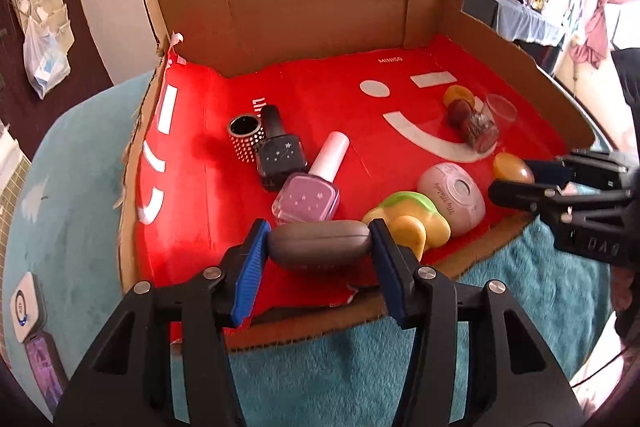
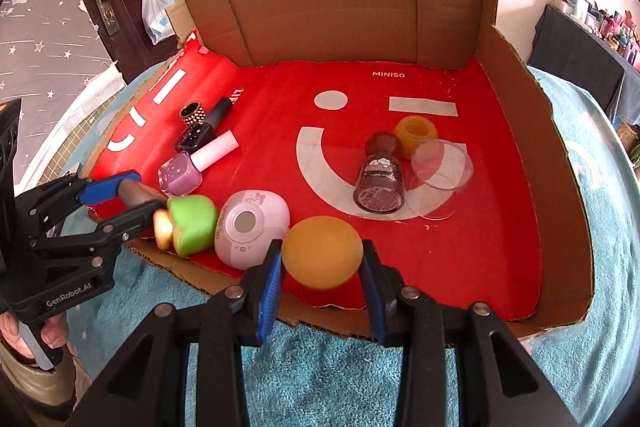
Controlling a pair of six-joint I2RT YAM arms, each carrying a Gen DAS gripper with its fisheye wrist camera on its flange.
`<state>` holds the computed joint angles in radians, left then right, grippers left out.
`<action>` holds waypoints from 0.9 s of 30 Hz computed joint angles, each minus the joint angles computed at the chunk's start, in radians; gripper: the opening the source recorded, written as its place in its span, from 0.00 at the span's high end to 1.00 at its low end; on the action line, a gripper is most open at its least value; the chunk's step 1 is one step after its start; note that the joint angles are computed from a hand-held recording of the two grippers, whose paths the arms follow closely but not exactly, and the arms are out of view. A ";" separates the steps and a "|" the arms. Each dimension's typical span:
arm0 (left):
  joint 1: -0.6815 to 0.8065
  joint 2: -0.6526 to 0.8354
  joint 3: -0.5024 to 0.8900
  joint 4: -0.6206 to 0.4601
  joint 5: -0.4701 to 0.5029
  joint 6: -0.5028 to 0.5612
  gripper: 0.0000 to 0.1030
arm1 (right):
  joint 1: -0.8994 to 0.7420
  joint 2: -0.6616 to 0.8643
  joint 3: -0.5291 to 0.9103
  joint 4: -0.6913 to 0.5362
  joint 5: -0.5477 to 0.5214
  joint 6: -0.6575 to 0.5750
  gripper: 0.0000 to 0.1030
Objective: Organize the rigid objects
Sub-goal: 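Lift and carry the brown compact and orange sponge into the red box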
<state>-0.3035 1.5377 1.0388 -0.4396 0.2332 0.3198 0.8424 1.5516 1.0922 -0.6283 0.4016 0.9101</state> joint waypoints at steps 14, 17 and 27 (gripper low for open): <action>0.013 0.092 0.066 0.025 0.015 -0.059 0.53 | 0.003 0.054 0.040 -0.056 0.076 -0.001 0.62; 0.002 0.090 0.055 0.045 -0.020 -0.056 0.53 | -0.005 0.058 0.035 -0.059 0.083 0.002 0.62; -0.005 0.135 0.075 0.045 -0.042 -0.074 0.53 | -0.038 0.039 -0.005 -0.007 0.049 -0.003 0.62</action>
